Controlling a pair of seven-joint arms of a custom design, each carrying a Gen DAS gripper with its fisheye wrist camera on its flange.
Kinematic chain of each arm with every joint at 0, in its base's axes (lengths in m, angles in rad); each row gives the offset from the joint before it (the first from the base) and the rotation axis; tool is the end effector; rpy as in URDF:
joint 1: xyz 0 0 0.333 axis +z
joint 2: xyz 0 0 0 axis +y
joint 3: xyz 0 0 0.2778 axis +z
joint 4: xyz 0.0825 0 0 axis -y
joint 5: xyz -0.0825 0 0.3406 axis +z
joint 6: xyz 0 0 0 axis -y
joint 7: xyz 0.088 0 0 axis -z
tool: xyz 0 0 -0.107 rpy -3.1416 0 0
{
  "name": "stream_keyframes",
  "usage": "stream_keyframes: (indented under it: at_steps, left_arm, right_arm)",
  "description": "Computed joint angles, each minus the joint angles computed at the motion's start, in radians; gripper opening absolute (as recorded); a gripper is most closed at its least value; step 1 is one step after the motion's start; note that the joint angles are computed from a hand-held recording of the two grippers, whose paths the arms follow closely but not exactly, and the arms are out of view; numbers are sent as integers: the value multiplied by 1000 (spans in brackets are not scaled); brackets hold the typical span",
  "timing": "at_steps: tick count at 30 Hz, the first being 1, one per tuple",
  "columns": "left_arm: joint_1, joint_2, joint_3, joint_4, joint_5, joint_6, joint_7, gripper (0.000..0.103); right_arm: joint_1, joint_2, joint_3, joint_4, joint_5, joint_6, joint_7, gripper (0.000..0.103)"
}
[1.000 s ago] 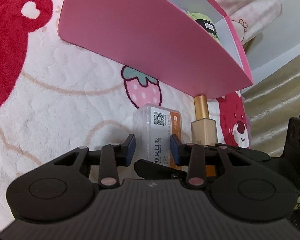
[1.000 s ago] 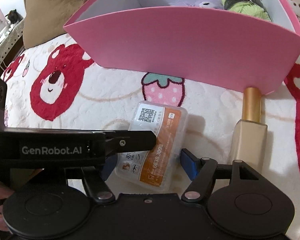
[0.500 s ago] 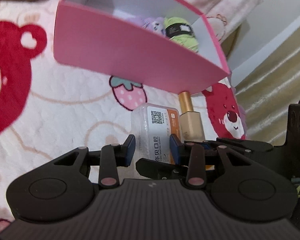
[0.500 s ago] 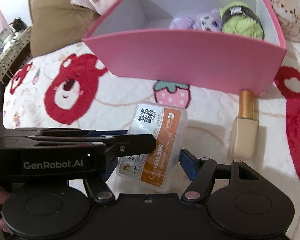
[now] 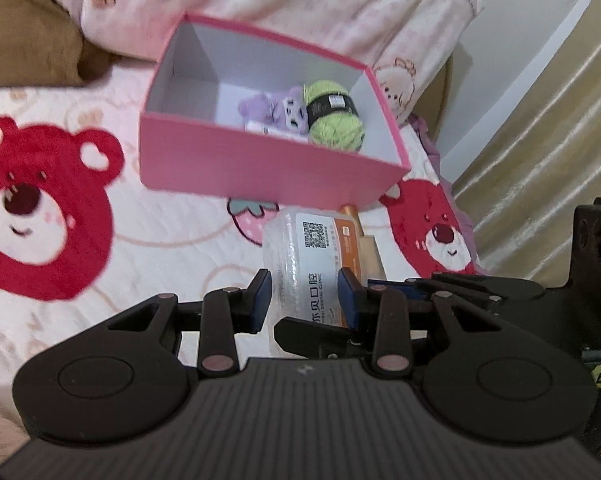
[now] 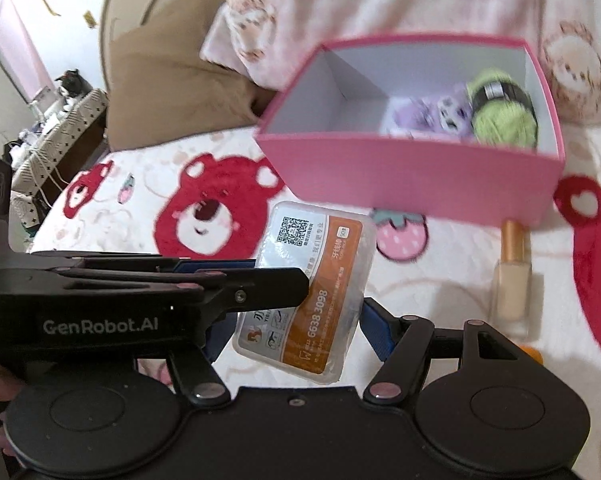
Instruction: Organize objects
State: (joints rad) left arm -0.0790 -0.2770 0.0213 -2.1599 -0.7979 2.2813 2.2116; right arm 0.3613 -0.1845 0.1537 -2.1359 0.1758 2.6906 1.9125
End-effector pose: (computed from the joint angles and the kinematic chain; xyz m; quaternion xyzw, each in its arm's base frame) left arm 0.4760 -0.0437 0.5391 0.5536 -0.7375 0.3868 0.0019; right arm 0.4481 0.2526 0.5500 -0.6760 0.6412 -0.0783 0.3547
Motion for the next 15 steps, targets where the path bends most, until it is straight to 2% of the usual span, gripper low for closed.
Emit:
stream_keyframes:
  at_steps: [4, 9, 13, 15]
  left_arm:
    - [13, 21, -3, 99, 57, -35, -53, 34]
    - [24, 89, -16, 250, 86, -35, -90, 35]
    - [42, 203, -49, 417, 135, -33, -162, 36]
    - [53, 271, -75, 494, 150, -4, -198, 36]
  right_arm:
    - [0, 22, -5, 77, 1, -15, -10, 72]
    - [-15, 87, -10, 228, -69, -45, -18, 71]
    - [-21, 178, -32, 373, -89, -72, -41, 70]
    - [-22, 246, -46, 462, -93, -85, -42, 70]
